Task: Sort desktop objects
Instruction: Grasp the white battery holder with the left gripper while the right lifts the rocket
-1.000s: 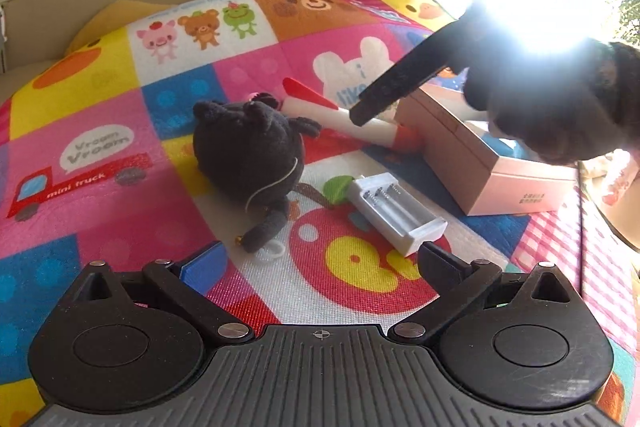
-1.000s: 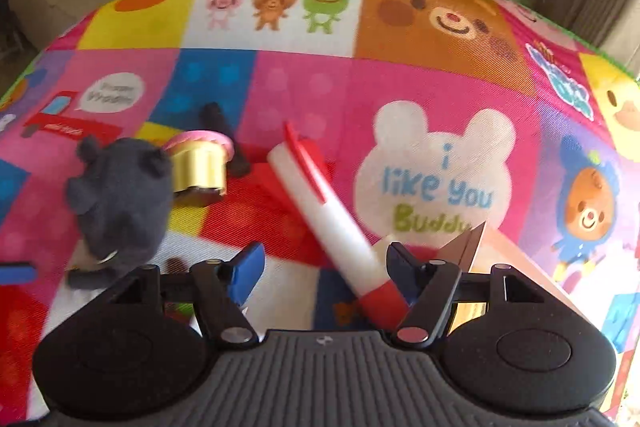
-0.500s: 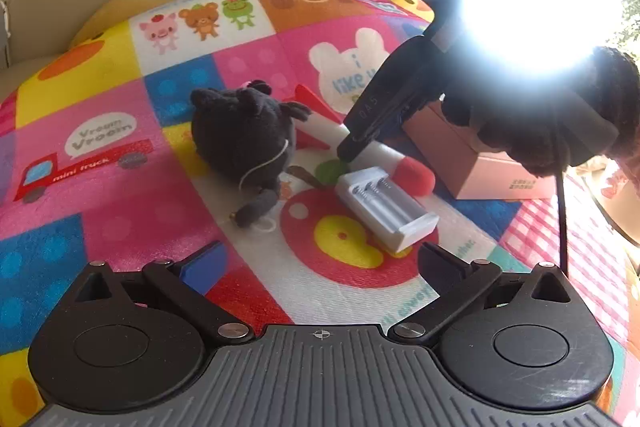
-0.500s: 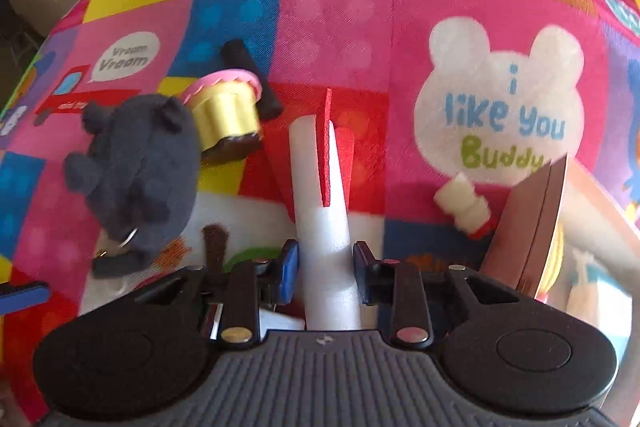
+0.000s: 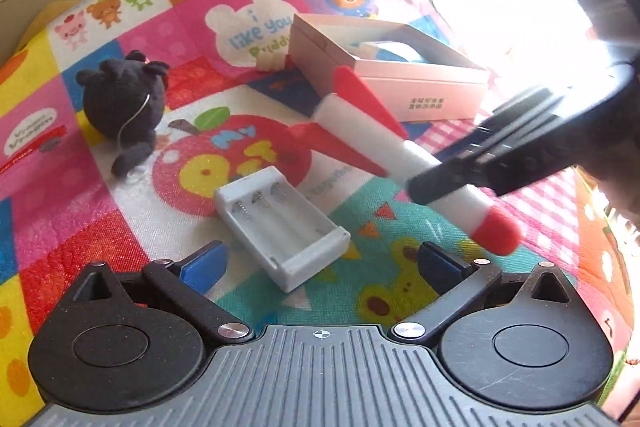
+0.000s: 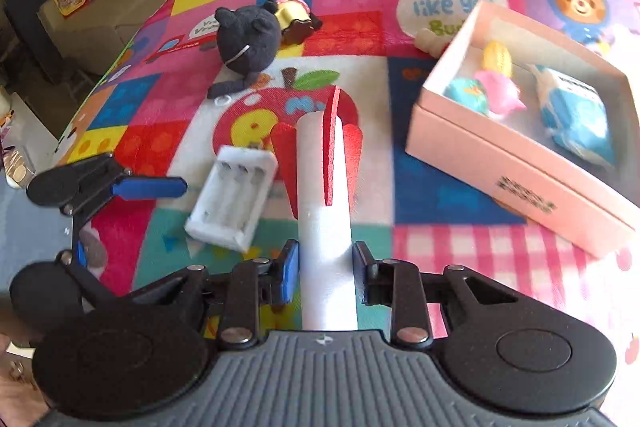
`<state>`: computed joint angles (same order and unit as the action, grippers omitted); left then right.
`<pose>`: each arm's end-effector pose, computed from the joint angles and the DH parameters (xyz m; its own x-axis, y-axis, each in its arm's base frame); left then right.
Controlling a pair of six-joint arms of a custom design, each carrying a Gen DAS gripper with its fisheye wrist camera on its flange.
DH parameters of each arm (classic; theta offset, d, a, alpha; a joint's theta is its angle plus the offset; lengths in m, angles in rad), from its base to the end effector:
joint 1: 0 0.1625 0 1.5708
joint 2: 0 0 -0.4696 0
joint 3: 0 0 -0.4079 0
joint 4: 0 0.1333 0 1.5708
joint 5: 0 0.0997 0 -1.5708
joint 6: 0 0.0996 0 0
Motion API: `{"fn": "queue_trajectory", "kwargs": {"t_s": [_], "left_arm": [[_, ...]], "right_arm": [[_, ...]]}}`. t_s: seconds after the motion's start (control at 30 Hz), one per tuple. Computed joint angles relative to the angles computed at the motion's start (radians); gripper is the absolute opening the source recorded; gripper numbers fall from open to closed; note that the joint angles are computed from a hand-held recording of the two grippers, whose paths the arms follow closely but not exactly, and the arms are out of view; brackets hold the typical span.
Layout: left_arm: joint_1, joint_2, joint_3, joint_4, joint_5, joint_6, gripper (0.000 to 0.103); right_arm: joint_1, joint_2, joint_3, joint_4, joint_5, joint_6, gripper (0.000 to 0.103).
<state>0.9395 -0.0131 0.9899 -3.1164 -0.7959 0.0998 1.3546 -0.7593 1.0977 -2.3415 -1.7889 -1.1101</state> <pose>-0.3202 -0.7819 -0.1756 -0.7457 0.1847 -0.6402 0.5744 0.6651 -0.4772 -0.0746 -0.8607 0.3038 -0.5898 -0.6619 0.4626 -0.7501 0.6612 -0.0103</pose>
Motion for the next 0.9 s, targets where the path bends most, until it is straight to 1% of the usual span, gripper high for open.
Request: {"fn": "queue_trajectory", "kwargs": {"t_s": [0.07,0.1,0.13,0.2,0.23,0.3,0.37,0.43,0.47,0.5,0.57,0.6,0.63,0.7,0.77,0.8,0.83,0.87,0.9], "left_arm": [[-0.004,0.037,-0.067,0.029,0.048,0.009,0.103],[-0.005,0.053,-0.097,0.048,0.066,0.002,0.103],[-0.005,0.067,-0.128,0.068,0.082,-0.008,0.103],[-0.003,0.086,-0.171,0.098,0.101,-0.023,0.103],[-0.002,0.094,-0.190,0.117,0.107,-0.031,0.103],[-0.001,0.102,-0.215,0.144,0.106,-0.036,0.103],[-0.002,0.107,-0.227,0.158,0.095,-0.031,0.103],[-0.003,0.113,-0.236,0.160,0.080,-0.021,0.103],[-0.004,0.123,-0.249,0.164,0.082,-0.017,0.103],[-0.005,0.135,-0.266,0.165,0.091,-0.008,0.103],[-0.009,0.164,-0.312,0.161,0.112,0.018,0.103],[-0.008,0.173,-0.329,0.162,0.117,0.021,0.103],[-0.008,0.180,-0.343,0.160,0.121,0.022,0.103],[-0.007,0.189,-0.360,0.156,0.129,0.025,0.098],[-0.009,0.191,-0.361,0.138,0.134,0.036,0.080],[-0.010,0.189,-0.358,0.133,0.136,0.036,0.076],[-0.010,0.186,-0.353,0.127,0.136,0.036,0.068],[-0.010,0.182,-0.346,0.120,0.133,0.034,0.058],[-0.010,0.178,-0.339,0.116,0.129,0.034,0.056]], "right_arm": [[-0.027,-0.037,0.063,-0.096,-0.003,-0.033,0.029],[-0.040,-0.051,0.097,-0.149,-0.007,-0.052,0.031],[-0.050,-0.065,0.126,-0.186,-0.014,-0.067,0.035],[-0.069,-0.089,0.178,-0.247,-0.016,-0.103,0.036],[-0.083,-0.105,0.214,-0.306,0.009,-0.144,0.040],[-0.098,-0.112,0.282,-0.511,0.034,-0.239,0.042],[-0.116,-0.094,0.306,-0.721,0.091,-0.340,0.047],[-0.126,-0.050,0.292,-0.908,0.125,-0.369,0.060],[-0.130,-0.037,0.278,-0.948,0.138,-0.355,0.062],[-0.132,-0.034,0.264,-0.946,0.141,-0.314,0.067],[-0.138,-0.053,0.238,-0.844,0.156,-0.188,0.074],[-0.144,-0.064,0.233,-0.798,0.178,-0.125,0.079],[-0.152,-0.073,0.233,-0.768,0.204,-0.081,0.081],[-0.163,-0.083,0.244,-0.752,0.231,-0.042,0.082],[-0.169,-0.080,0.253,-0.753,0.234,-0.014,0.082],[-0.171,-0.080,0.254,-0.747,0.234,-0.007,0.082],[-0.173,-0.081,0.257,-0.741,0.231,-0.006,0.082],[-0.176,-0.081,0.261,-0.737,0.228,-0.009,0.083],[-0.178,-0.084,0.267,-0.735,0.225,-0.015,0.083]]}}
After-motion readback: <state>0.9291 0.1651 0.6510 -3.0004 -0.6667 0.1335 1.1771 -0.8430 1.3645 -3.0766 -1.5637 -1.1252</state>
